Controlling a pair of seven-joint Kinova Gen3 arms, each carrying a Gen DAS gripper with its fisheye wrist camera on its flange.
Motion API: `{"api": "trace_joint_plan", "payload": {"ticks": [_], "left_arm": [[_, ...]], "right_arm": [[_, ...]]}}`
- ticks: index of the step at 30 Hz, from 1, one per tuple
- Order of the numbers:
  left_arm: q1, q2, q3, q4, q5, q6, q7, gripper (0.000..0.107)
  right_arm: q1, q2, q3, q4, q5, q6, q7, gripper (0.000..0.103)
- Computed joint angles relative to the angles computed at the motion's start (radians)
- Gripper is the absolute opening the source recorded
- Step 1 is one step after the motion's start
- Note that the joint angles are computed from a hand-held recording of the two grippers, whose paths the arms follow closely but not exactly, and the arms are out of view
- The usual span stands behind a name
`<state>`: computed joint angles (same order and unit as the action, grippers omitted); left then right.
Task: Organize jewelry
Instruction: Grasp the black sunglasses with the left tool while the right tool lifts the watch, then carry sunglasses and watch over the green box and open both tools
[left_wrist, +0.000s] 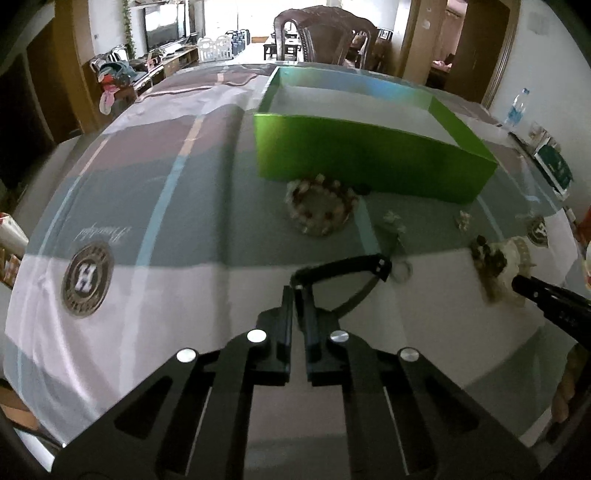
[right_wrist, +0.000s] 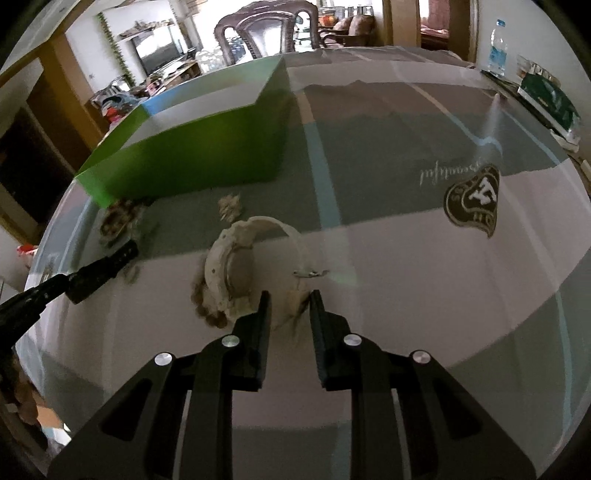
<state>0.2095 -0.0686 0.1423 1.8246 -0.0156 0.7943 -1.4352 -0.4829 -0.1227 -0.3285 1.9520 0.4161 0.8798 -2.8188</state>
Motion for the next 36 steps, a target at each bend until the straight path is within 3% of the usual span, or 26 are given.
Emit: {"api": "trace_joint_plan", "payload": {"ticks": [3, 5, 7, 10, 14, 18, 20, 22, 24, 25, 26, 27, 30, 36], "left_arm": [[-0.002, -0.031, 0.013, 0.03, -0.054, -0.002, 0.036, 0.008], [-0.007, -0.033, 0.035, 0.04, -0.12, -0.007, 0.098, 0.017], [-0.005, -0.032, 0.036, 0.046, -0.142, -0.019, 0.12, 0.042], [-0.001, -0.032, 0.034, 0.048, -0.146, -0.034, 0.139, 0.048], [0.005, -0.03, 0.04, 0.052, -0.158, -0.055, 0.159, 0.059], [0.017, 0.007, 0.043, 0.04, -0.167, -0.055, 0.169, 0.059], [0.026, 0.032, 0.042, 0.032, -0.182, -0.049, 0.182, 0.052], [0.032, 0.057, 0.031, 0.022, -0.16, -0.035, 0.164, 0.036], [0.038, 0.064, 0.023, 0.025, -0.151, -0.042, 0.159, 0.028], [0.042, 0.063, 0.022, 0.025, -0.156, -0.041, 0.162, 0.021], [0.044, 0.062, 0.021, 0.024, -0.154, -0.04, 0.159, 0.015], [0.045, 0.063, 0.019, 0.019, -0.15, -0.032, 0.156, 0.009], [0.042, 0.06, 0.01, 0.012, -0.126, -0.024, 0.135, 0.008], [0.015, -0.006, -0.008, 0.007, -0.051, -0.033, 0.056, 0.008]], "right_arm": [[-0.005, -0.024, -0.009, 0.016, -0.014, -0.001, 0.004, 0.022], [0.004, -0.025, -0.032, 0.011, 0.017, 0.036, -0.043, 0.026], [0.004, -0.024, -0.058, 0.0, 0.066, 0.098, -0.107, 0.037], [-0.003, -0.035, -0.05, -0.002, 0.078, 0.108, -0.127, 0.049], [-0.013, -0.008, -0.047, -0.025, 0.092, 0.12, -0.114, 0.05], [-0.04, 0.036, -0.032, -0.047, 0.096, 0.123, -0.105, 0.05], [-0.06, 0.06, -0.029, -0.062, 0.116, 0.145, -0.111, 0.05], [-0.075, 0.079, -0.012, -0.068, 0.113, 0.143, -0.103, 0.05], [-0.086, 0.093, 0.005, -0.069, 0.105, 0.133, -0.092, 0.05], [-0.092, 0.102, 0.01, -0.071, 0.105, 0.13, -0.087, 0.047], [-0.1, 0.107, 0.014, -0.072, 0.106, 0.131, -0.087, 0.033], [-0.112, 0.115, 0.012, -0.077, 0.123, 0.147, -0.099, 0.027], [-0.128, 0.108, 0.024, -0.075, 0.123, 0.13, -0.086, 0.006], [-0.143, 0.079, 0.011, -0.105, 0.157, 0.147, -0.075, 0.006]]}}
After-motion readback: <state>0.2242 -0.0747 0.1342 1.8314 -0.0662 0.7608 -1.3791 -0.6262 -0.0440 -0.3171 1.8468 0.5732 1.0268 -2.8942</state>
